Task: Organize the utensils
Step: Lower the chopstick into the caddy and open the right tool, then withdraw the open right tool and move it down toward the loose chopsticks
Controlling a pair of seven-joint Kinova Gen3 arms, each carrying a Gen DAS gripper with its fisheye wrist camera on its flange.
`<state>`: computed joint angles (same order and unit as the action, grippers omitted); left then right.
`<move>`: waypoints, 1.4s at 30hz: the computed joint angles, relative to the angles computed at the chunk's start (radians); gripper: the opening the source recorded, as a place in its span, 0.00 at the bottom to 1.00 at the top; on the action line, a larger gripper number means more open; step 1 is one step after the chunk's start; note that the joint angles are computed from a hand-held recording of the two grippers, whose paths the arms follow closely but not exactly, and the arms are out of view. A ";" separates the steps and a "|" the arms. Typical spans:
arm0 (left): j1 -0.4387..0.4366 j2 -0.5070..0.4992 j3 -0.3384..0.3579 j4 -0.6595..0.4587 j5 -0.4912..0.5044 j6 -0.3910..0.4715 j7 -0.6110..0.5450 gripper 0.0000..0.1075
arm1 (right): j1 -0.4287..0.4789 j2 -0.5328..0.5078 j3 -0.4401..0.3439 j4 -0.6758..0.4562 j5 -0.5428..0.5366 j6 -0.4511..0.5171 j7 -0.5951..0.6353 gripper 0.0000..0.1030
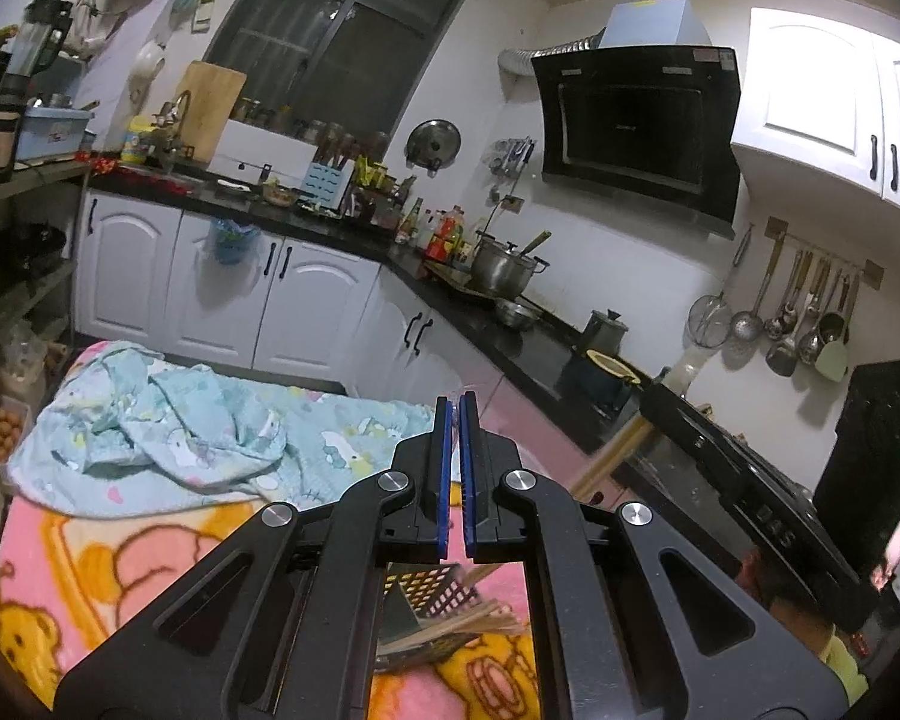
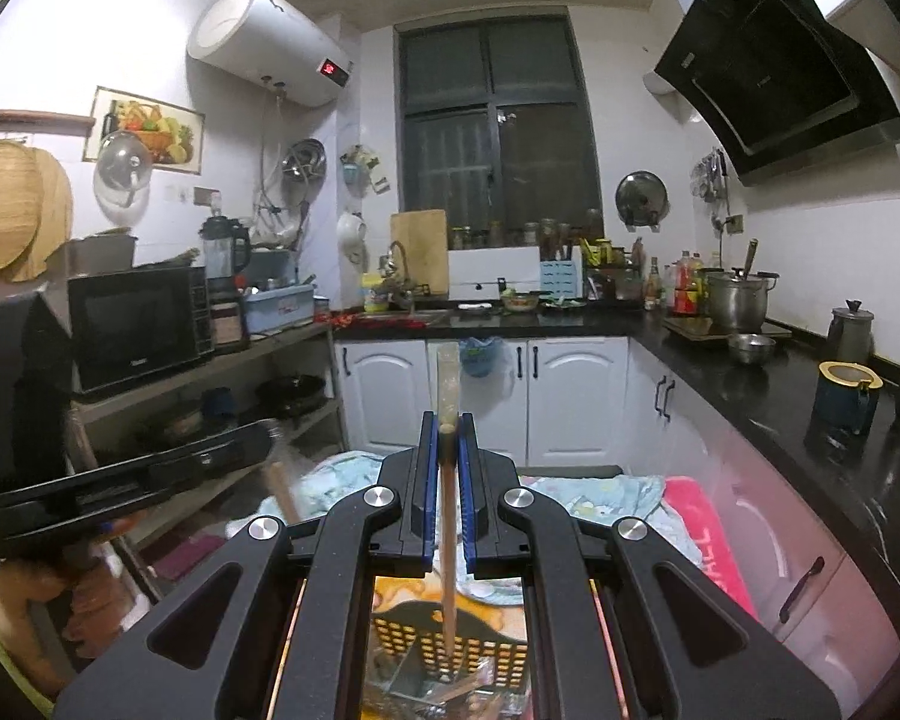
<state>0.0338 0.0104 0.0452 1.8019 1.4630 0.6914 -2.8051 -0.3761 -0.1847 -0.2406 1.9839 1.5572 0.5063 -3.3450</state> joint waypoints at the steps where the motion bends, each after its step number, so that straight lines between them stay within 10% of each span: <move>1: 0.001 0.004 0.001 0.000 0.000 -0.004 -0.002 0.01 | 0.003 0.010 0.002 0.000 0.009 0.004 -0.009 0.06; 33: 0.009 0.087 0.040 0.049 -0.055 -0.094 0.007 0.01 | -0.022 0.152 0.055 0.038 -0.050 -0.013 -0.038 0.08; 37: 0.006 0.088 0.041 0.056 -0.065 -0.100 0.017 0.01 | -0.021 0.154 0.054 0.040 -0.090 -0.019 -0.016 0.22; 42: 0.001 0.068 0.036 0.085 -0.038 -0.120 -0.010 0.30 | -0.021 0.145 0.050 0.053 -0.112 -0.020 -0.019 0.42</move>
<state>0.0351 0.0780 0.0815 1.8870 1.4248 0.5711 -2.8147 -0.3972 -0.0394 -0.1904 2.0368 1.4449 0.4859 -3.3637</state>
